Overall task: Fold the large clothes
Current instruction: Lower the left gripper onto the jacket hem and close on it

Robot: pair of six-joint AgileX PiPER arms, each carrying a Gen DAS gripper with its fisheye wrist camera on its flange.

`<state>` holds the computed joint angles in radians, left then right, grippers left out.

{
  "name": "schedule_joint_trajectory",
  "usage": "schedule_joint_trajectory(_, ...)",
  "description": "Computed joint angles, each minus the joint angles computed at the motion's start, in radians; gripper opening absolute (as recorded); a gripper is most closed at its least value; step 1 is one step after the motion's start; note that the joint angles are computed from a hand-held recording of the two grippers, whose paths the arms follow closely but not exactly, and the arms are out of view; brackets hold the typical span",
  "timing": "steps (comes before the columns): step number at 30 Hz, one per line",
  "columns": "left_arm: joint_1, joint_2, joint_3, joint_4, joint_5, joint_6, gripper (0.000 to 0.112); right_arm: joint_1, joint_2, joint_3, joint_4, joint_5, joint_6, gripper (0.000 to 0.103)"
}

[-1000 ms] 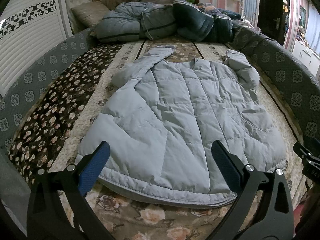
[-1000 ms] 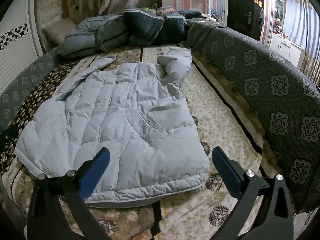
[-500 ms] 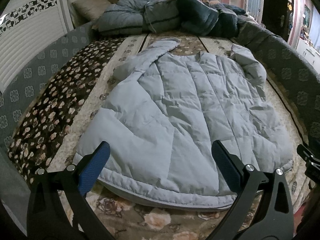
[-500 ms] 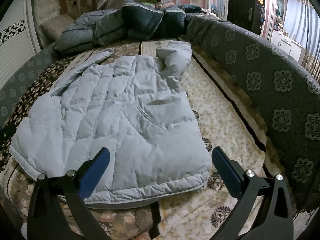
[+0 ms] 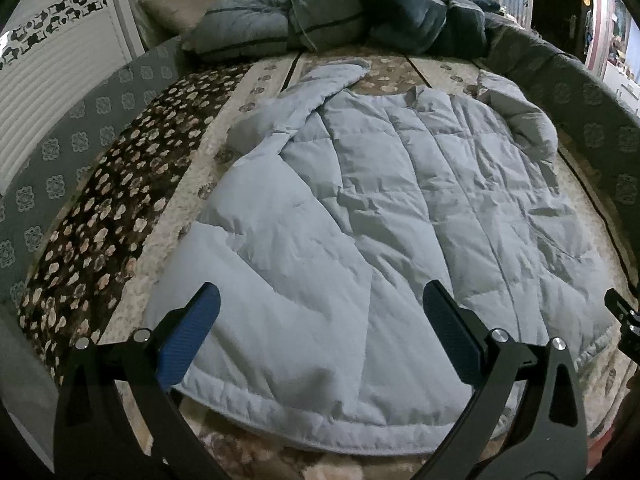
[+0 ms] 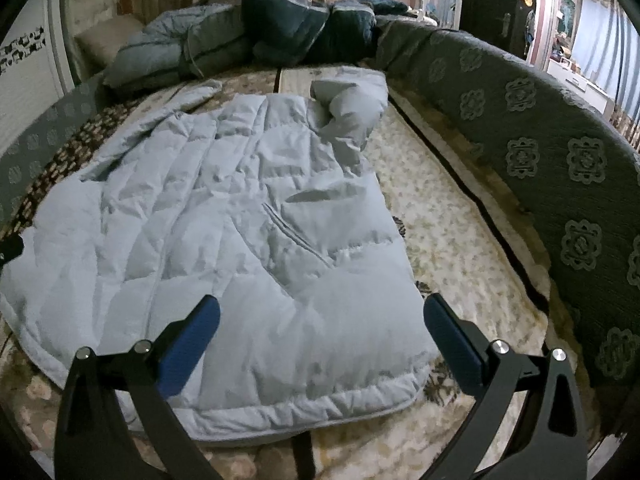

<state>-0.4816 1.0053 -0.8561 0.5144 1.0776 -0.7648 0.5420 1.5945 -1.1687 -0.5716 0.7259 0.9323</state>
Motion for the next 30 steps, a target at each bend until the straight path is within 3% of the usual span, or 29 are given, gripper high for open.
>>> schedule_joint_trajectory(8,0.271,0.138,-0.057,-0.112,-0.150,0.214,0.100,-0.054,0.175,-0.180,0.075,0.018,-0.139,0.101)
schedule_joint_trajectory(13,0.348,0.230,-0.148,-0.162,-0.177,0.311,0.100,-0.082,0.271,-0.323,0.131,0.051,-0.229,0.101)
schedule_joint_trajectory(22,0.444,0.529,-0.450,-0.246,-0.118,0.574,0.100,-0.147,0.483,-0.664,0.291,0.166,-0.467,0.101)
schedule_joint_trajectory(27,0.497,0.681,-0.629,-0.326,-0.073,0.649,0.100,-0.155,0.608,-0.880,0.268,0.269,-0.505,0.101)
schedule_joint_trajectory(30,0.500,0.790,-0.736,-0.299,-0.072,0.647,0.100,-0.155,0.707,-1.062,0.256,0.356,-0.544,0.101)
